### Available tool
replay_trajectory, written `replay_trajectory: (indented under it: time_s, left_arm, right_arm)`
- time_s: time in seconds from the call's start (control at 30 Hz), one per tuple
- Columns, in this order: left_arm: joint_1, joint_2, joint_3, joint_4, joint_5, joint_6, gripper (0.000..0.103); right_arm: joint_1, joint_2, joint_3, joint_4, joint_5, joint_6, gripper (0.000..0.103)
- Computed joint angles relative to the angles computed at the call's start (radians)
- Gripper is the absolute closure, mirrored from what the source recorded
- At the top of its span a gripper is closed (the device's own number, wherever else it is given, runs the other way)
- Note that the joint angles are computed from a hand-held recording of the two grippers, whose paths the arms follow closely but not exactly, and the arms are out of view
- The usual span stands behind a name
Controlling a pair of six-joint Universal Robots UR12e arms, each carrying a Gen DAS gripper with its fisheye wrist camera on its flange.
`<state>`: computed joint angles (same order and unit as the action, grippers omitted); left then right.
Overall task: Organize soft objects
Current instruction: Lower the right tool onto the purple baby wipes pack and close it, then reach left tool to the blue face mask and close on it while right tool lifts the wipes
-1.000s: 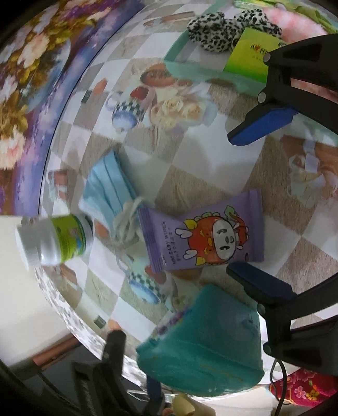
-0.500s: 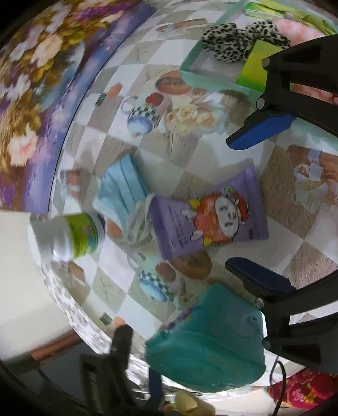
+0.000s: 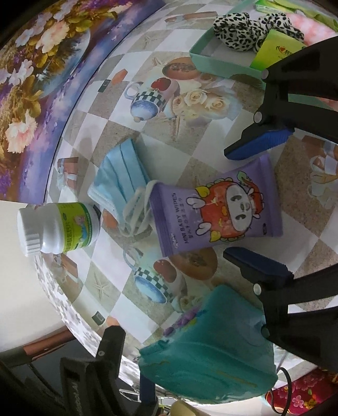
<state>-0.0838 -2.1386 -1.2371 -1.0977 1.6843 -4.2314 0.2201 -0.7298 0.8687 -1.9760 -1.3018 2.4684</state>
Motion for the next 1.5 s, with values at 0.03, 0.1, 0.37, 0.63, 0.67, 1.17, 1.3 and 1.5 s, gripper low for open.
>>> replay_trajectory:
  time_s: [0.03, 0.1, 0.37, 0.63, 0.67, 1.17, 1.3, 1.5]
  left_arm:
    - [0.000, 0.000, 0.001, -0.001, 0.000, 0.002, 0.003]
    - [0.000, -0.002, 0.003, -0.001, 0.001, 0.006, 0.003]
    - [-0.009, -0.010, 0.027, -0.015, 0.031, 0.025, 0.003]
    - [-0.026, -0.049, 0.108, -0.041, 0.059, 0.084, 0.003]
    - [-0.029, -0.053, 0.117, -0.043, 0.059, 0.092, 0.003]
    - [-0.054, -0.107, 0.224, -0.037, 0.070, 0.156, 0.003]
    - [-0.061, -0.131, 0.265, -0.043, 0.061, 0.176, 0.003]
    - [-0.070, -0.157, 0.307, -0.034, 0.043, 0.212, 0.003]
  right_arm:
    - [0.000, 0.002, -0.003, -0.002, -0.003, 0.003, 0.038]
    - [0.000, 0.013, -0.023, 0.006, -0.008, 0.018, 0.040]
    - [-0.012, 0.023, -0.046, 0.019, -0.013, 0.069, 0.046]
    - [-0.023, 0.026, -0.068, 0.054, 0.010, 0.101, 0.049]
    - [-0.025, 0.025, -0.071, 0.058, 0.020, 0.103, 0.050]
    - [-0.071, 0.025, -0.133, 0.064, 0.096, 0.279, 0.050]
    - [-0.084, 0.035, -0.161, 0.092, 0.116, 0.321, 0.050]
    - [-0.088, 0.040, -0.177, 0.142, 0.111, 0.284, 0.050]
